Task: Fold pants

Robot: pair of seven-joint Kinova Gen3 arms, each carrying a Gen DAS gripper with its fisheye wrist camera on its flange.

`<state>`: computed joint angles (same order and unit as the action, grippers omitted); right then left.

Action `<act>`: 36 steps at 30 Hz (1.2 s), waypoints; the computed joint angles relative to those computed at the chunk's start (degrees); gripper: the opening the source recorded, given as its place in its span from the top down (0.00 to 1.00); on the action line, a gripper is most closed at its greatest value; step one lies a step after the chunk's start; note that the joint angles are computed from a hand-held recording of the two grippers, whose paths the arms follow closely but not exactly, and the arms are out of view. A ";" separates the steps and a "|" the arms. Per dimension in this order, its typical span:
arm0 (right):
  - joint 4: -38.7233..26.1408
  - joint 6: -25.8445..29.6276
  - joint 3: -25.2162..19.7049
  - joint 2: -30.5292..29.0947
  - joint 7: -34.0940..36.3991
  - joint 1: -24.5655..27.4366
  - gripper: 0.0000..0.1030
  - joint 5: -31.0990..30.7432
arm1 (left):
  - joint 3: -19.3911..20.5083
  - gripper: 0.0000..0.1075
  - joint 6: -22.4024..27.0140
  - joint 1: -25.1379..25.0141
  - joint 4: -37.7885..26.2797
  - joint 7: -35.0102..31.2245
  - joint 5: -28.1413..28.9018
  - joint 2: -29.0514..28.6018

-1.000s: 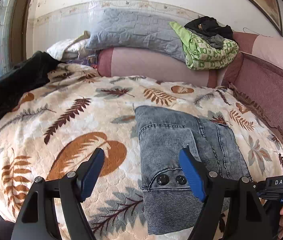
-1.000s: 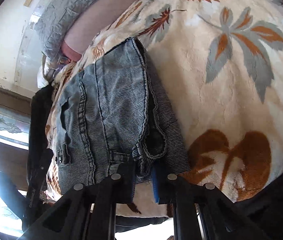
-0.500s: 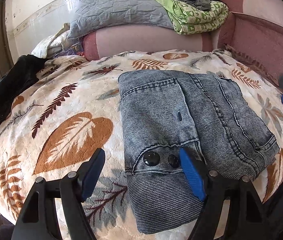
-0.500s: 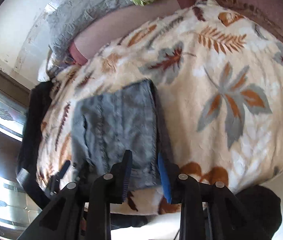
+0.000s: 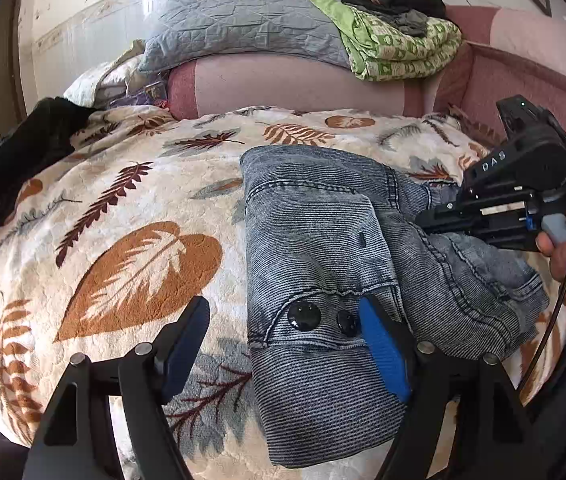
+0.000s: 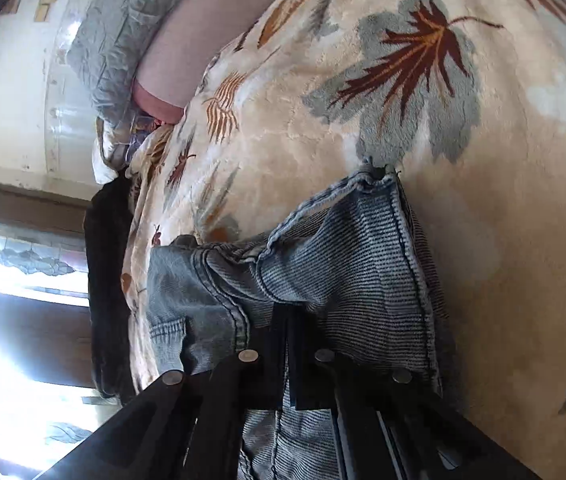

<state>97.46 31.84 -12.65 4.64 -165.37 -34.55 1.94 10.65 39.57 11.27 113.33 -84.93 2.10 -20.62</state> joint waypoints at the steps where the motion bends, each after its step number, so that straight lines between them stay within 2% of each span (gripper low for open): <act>1: -1.53 2.33 -0.45 -0.03 -1.48 -0.53 0.97 2.33 | -2.65 0.28 0.12 1.50 -0.16 -1.25 2.33 -0.39; 3: -4.24 6.99 1.09 -0.98 -3.37 -4.77 0.93 6.99 | -7.96 0.28 -1.24 4.20 0.83 -3.82 6.99 -2.55; 5: -5.65 10.26 0.98 -2.98 -4.70 -8.69 0.88 11.65 | -10.71 0.28 -2.25 3.38 1.87 -7.89 11.65 -4.42; 7: -5.49 9.81 -3.09 -4.11 -8.16 -8.85 0.84 16.09 | -12.37 0.28 -1.82 0.75 2.36 -10.58 16.31 -5.34; 9: -3.32 7.46 -6.30 -4.52 -9.24 -8.40 0.77 17.51 | -13.60 0.28 0.49 -2.60 2.04 -13.41 20.97 -4.80; 10: -1.96 6.72 -6.32 -3.84 -9.11 -9.05 0.69 16.82 | -13.93 0.28 2.29 -4.54 1.71 -15.06 23.30 -4.20; 11: 0.46 5.52 -7.10 -3.50 -9.91 -8.64 0.69 15.68 | -14.01 0.28 4.12 -6.61 1.53 -16.75 25.63 -3.56; 12: 3.03 3.40 -6.81 -3.98 -11.64 -8.52 0.74 15.46 | -14.62 0.28 5.98 -7.87 1.42 -18.64 27.96 -2.90; 13: 4.77 1.66 -6.73 -5.06 -13.79 -8.22 0.83 16.18 | -16.07 0.28 7.58 -8.07 1.49 -20.63 30.29 -2.33; 15: 5.33 0.98 -7.08 -5.71 -15.28 -7.96 0.83 17.37 | -21.23 0.28 11.86 -6.09 1.10 -24.58 34.95 -0.98; 17: 4.45 2.05 -7.33 -5.12 -13.29 -7.81 0.83 16.98 | -26.54 0.28 16.52 -3.10 0.67 -26.92 39.61 0.95; 23: 10.97 -7.60 -7.79 -7.45 -16.27 -5.68 0.83 17.86 | -42.46 0.29 30.50 5.95 1.28 -31.75 53.59 9.25; 25: 12.01 -8.10 -8.91 -8.24 -17.38 -4.88 0.83 18.87 | -45.71 0.29 33.72 8.01 1.47 -33.51 56.82 11.13; 28: 11.67 -7.64 -9.80 -8.11 -17.05 -4.04 0.83 18.45 | -44.17 0.29 34.16 6.30 1.72 -31.53 57.07 11.94; 30: 11.07 -7.39 -9.58 -7.78 -15.38 -3.92 0.83 16.87 | -44.50 0.30 33.79 7.20 1.67 -30.42 56.31 11.95; 31: 10.47 -7.29 -9.82 -7.33 -13.70 -3.24 0.83 15.46 | -43.73 0.36 32.74 7.45 1.29 -29.39 55.07 11.71; 32: 10.27 -7.34 -10.30 -7.27 -11.37 -2.15 0.83 13.17 | -42.02 0.52 32.29 6.65 0.56 -28.09 53.38 12.09; 34: 8.81 -5.50 -8.32 -6.86 -6.80 -3.16 0.83 8.51 | -40.60 0.56 31.18 6.00 0.88 -28.15 52.14 12.48; 36: 5.06 -0.85 -5.85 -5.60 -2.14 -4.61 0.83 3.85 | -38.60 0.58 31.21 4.32 0.30 -28.37 51.34 12.20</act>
<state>102.52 31.00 -18.51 -0.97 -167.50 -39.16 5.79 -27.95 70.78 15.59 113.63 -113.30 53.44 -8.42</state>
